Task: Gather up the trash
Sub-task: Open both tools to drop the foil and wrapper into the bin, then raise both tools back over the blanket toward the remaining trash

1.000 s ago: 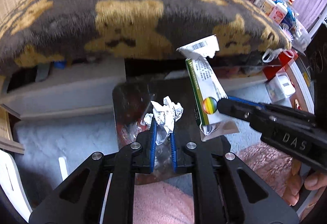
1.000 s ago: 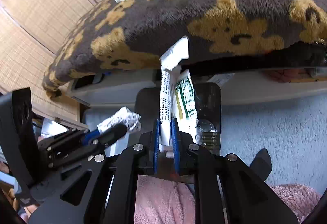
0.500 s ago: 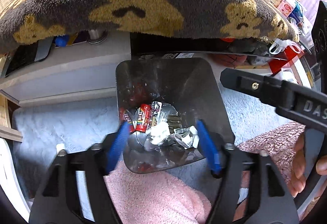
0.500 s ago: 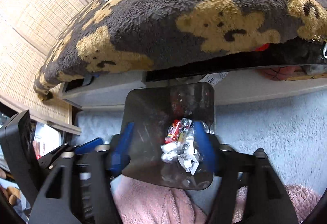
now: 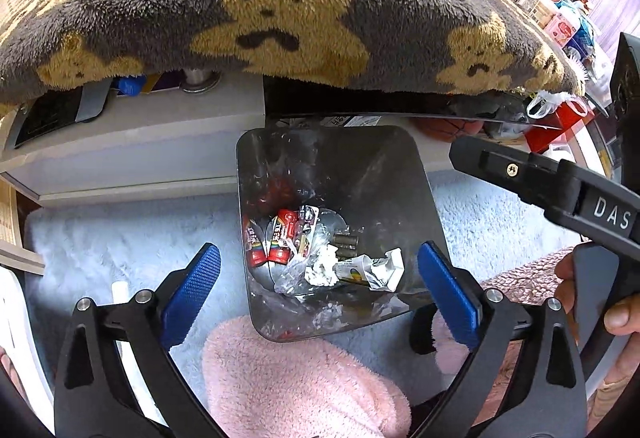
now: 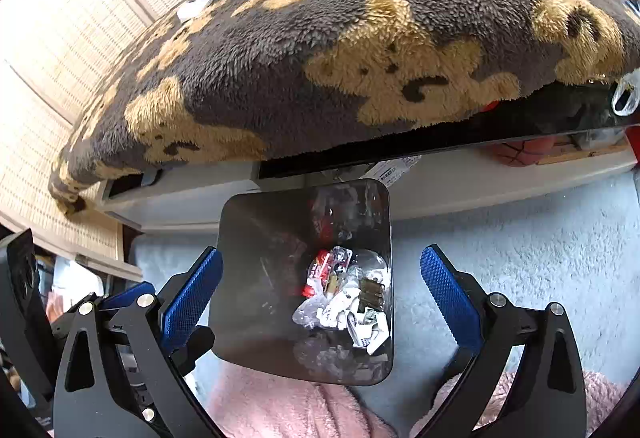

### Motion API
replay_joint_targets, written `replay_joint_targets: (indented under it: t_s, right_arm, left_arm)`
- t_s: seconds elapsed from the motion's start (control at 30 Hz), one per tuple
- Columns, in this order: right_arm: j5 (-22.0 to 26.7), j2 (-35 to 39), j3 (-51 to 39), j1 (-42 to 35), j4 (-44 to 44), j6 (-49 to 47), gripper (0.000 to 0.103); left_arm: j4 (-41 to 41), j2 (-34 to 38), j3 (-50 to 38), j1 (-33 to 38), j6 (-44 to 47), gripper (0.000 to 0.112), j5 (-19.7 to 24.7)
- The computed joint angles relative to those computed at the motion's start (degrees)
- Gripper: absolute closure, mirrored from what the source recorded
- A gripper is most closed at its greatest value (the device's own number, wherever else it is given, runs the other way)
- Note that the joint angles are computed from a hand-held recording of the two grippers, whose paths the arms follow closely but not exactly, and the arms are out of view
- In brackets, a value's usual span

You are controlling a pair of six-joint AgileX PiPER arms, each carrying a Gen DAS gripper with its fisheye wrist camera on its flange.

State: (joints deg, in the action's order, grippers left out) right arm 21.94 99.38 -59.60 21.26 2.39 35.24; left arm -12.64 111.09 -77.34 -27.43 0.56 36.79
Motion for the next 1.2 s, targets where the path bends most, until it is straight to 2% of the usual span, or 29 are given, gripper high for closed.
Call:
replay_joint_targets:
  t_s: [0.3, 0.47, 0.7, 0.83, 1.0, 1.2]
  right_arm:
    - [0.0, -1.2, -0.1, -1.3, 3.2, -2.4, 0.004]
    - [0.7, -3.4, -0.4, -4.1, 7.9, -5.9, 0.004]
    - [5.0, -3.9, -7.8, -8.1, 4.1, -5.5, 0.004]
    - [9.3, -1.4, -16.2, -10.6, -0.1, -4.7, 0.004]
    - [14.5, 2.9, -26.5, -14.3, -1.0, -6.7, 0.004]
    - [21.1, 9.6, -39.5, -17.1, -1.9, -8.5, 0.004]
  left_arm:
    - [1.1, -1.1, -1.2, 0.4, -1.1, 0.018, 0.4]
    - [1.9, -1.3, -3.1, 0.8, -1.5, 0.018, 1.1]
    - [1.1, -0.3, -9.2, 2.4, -1.2, 0.018, 3.1]
    - [1.6, 2.2, -15.8, 3.6, -1.9, 0.018, 5.7]
    - [3.1, 6.7, -25.5, 4.8, -3.3, 0.018, 9.3]
    - [5.2, 15.5, -44.8, 5.8, -5.2, 0.018, 17.2]
